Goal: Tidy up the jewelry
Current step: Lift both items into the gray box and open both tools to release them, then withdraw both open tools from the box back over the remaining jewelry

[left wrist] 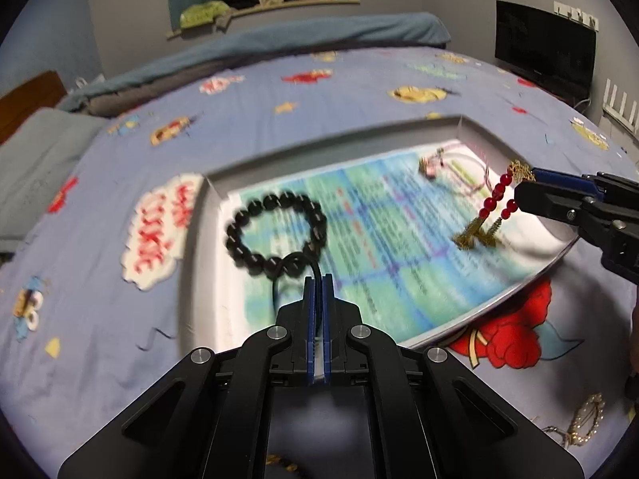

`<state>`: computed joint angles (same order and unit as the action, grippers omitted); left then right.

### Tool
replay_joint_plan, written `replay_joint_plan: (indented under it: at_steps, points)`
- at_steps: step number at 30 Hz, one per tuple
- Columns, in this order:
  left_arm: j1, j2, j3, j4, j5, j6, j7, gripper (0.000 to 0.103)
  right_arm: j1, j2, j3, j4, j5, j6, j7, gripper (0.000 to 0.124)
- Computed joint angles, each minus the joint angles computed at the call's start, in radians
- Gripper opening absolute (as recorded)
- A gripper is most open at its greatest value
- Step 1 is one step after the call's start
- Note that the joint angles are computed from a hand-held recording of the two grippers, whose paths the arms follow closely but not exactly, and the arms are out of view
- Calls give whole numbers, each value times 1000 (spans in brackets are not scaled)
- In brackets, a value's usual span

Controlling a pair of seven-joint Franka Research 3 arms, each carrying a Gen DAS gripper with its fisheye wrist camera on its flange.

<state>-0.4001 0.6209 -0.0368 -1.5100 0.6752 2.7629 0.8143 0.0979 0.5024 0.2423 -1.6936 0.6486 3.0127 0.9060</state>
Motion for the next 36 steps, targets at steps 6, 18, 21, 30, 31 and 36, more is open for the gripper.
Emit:
replay_joint_plan:
  at_steps: [6, 18, 21, 30, 31, 36]
  points:
    - [77, 29, -78, 9, -128, 34, 97, 4, 218, 27, -293, 8, -273, -50, 305, 28]
    - [90, 27, -83, -9, -258, 55, 148, 19, 174, 44, -259, 23, -417, -72, 437, 28]
    - [75, 21, -61, -15, -247, 54, 124, 27, 160, 44, -243, 24, -422, -71, 435, 29]
    - [71, -4, -48, -45, -223, 71, 92, 54, 128, 24, -201, -8, -398, -38, 397, 48]
    - [65, -9, -41, -49, -214, 74, 84, 55, 125, 22, -196, -9, -391, -37, 393, 51]
    - [31, -52, 1, -84, -143, 101, 12, 71, 89, -1, -152, -31, -337, -28, 354, 66]
